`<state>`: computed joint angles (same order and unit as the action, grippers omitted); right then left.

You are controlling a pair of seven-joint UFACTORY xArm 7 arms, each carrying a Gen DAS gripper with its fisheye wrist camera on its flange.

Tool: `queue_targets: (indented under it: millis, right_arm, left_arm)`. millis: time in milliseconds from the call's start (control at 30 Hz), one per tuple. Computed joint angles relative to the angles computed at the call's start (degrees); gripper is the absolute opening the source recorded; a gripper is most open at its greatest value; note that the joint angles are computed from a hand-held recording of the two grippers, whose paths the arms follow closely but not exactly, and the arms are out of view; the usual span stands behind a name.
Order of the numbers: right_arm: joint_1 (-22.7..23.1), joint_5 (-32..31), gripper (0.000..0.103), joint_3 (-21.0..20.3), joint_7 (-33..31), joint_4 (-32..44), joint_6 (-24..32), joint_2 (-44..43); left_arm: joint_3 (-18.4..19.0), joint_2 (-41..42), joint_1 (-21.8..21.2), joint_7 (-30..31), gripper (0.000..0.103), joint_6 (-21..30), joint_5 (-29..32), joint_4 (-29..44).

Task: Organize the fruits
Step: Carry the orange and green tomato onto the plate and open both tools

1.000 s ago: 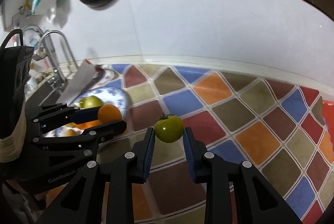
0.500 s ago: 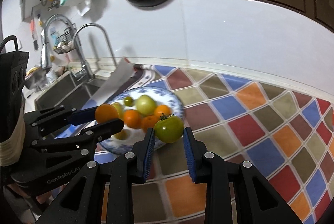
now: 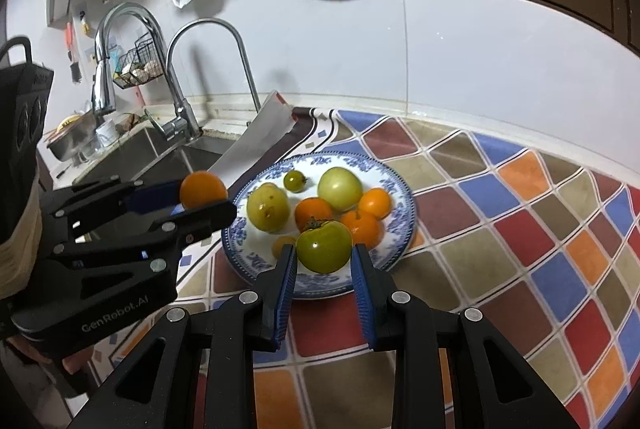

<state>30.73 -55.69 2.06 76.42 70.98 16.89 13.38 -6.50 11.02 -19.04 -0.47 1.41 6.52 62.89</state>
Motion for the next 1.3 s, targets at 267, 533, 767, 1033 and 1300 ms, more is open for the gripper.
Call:
queue_targets:
  millis: [267,533,767,1033,1300]
  right_arm:
    - [1.46,8.27,0.029,-0.04,-4.50,6.24,2.79,5.96]
    - [3.86,12.91,0.029,-2.83,-6.27,11.52,6.14,10.61]
    - [4.43,16.56,0.029,-3.60,-8.79,15.54,8.97,13.92]
    - [5.29,18.02,0.030,-4.68,-8.47,16.12,10.77,14.36]
    - [7.80,10.67,0.033,-5.93,-0.70,11.18,11.56,9.38]
  left_arm:
    - [-10.71,6.23,10.50,16.37,0.036,2.11,-10.63,6.50]
    - [-12.34,14.22,11.56,25.92,0.036,6.46,-14.57,16.16]
    - [-12.63,19.37,11.25,30.93,0.036,10.23,-17.66,22.91]
    - [-11.15,17.88,10.44,30.49,0.043,8.75,-19.86,21.16]
    - [-8.78,7.56,9.43,24.22,0.057,1.44,-19.94,7.89]
